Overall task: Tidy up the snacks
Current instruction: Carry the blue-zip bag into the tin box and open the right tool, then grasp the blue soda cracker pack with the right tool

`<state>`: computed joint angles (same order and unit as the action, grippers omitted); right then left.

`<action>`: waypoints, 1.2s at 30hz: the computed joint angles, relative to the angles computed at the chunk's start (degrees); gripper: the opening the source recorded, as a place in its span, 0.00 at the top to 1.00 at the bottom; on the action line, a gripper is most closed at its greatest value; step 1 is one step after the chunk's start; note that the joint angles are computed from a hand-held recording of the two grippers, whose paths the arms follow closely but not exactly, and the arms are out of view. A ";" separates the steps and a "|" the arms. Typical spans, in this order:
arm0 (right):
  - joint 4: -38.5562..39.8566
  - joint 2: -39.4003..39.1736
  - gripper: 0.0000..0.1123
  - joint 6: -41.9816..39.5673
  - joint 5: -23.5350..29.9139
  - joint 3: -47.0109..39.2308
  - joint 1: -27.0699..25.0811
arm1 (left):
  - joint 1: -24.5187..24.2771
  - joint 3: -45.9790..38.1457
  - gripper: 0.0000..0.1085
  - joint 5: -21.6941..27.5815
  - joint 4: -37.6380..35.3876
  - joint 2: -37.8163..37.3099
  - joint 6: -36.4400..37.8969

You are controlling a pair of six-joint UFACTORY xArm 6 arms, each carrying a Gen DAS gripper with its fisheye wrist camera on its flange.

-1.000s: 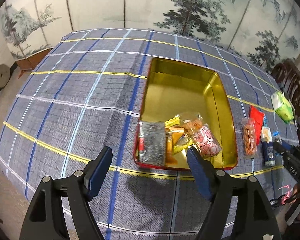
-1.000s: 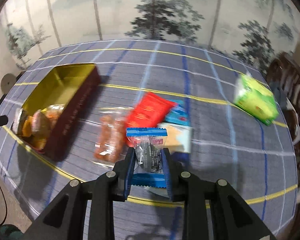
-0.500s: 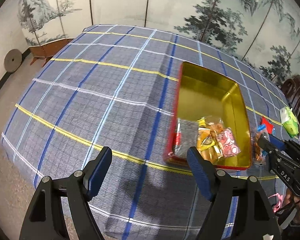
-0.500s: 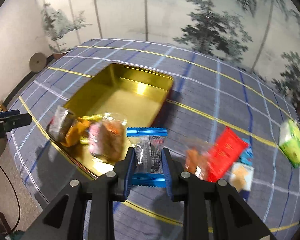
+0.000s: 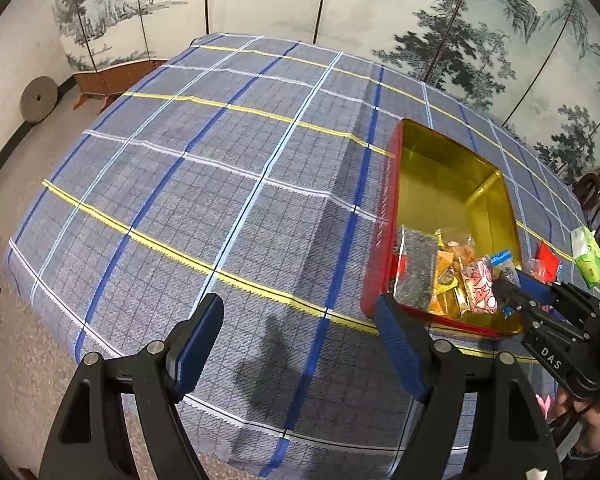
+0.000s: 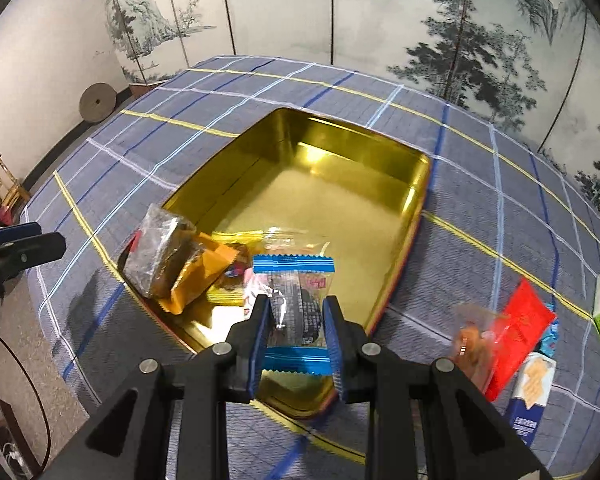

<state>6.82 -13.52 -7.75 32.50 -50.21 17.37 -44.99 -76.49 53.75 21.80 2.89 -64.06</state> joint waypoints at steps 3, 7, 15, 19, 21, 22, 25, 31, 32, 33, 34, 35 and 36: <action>1.37 0.38 0.76 -0.54 0.07 -0.46 0.86 | -0.05 0.09 0.31 -0.37 -0.45 0.23 0.44; 2.57 1.28 0.76 -1.03 -0.10 -1.38 1.87 | -0.10 -0.01 0.31 -0.74 -0.96 0.61 0.89; 4.55 4.28 0.75 -0.23 -0.52 -3.92 3.28 | -0.08 0.33 0.31 -0.41 -1.23 0.48 0.84; 4.70 5.16 0.75 -1.09 -0.75 -4.18 3.61 | -0.02 0.41 0.31 0.07 -1.13 0.31 0.62; 4.48 5.05 0.72 -1.41 -0.55 -3.96 3.60 | 0.00 0.30 0.31 0.12 -1.09 0.39 0.53; 4.17 4.91 0.67 -1.18 -0.79 -3.75 3.51 | -0.01 0.25 0.31 0.09 -1.12 0.43 0.50; 3.46 3.86 0.62 -0.46 -1.79 -2.75 2.99 | -0.17 -0.02 0.31 0.08 -1.05 0.55 0.88; 5.13 0.03 0.62 -1.05 -2.12 -0.75 0.31 | -1.05 -2.36 0.31 0.84 -0.57 2.14 1.23; 5.04 -0.76 0.62 -0.89 -2.28 -0.25 -0.25 | -1.22 -2.79 0.31 0.90 -0.50 2.43 1.36; 4.46 -2.08 0.62 -0.56 -2.45 0.60 -1.20 | -1.48 -3.27 0.31 1.07 -0.41 2.74 1.41; 3.77 -3.16 0.62 -0.22 -2.65 1.34 -2.03 | -1.73 -3.84 0.31 1.29 -0.32 3.12 1.58; 3.02 -4.18 0.62 0.20 -2.89 2.11 -2.97 | -2.00 -4.43 0.31 1.47 -0.21 3.51 1.81; 2.35 -5.29 0.61 0.47 -3.02 2.97 -4.13 | -2.29 -5.08 0.31 1.70 -0.06 3.92 2.01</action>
<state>9.17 -18.81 -7.28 29.49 -47.24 13.24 -47.28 -81.57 55.45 21.74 6.81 -62.05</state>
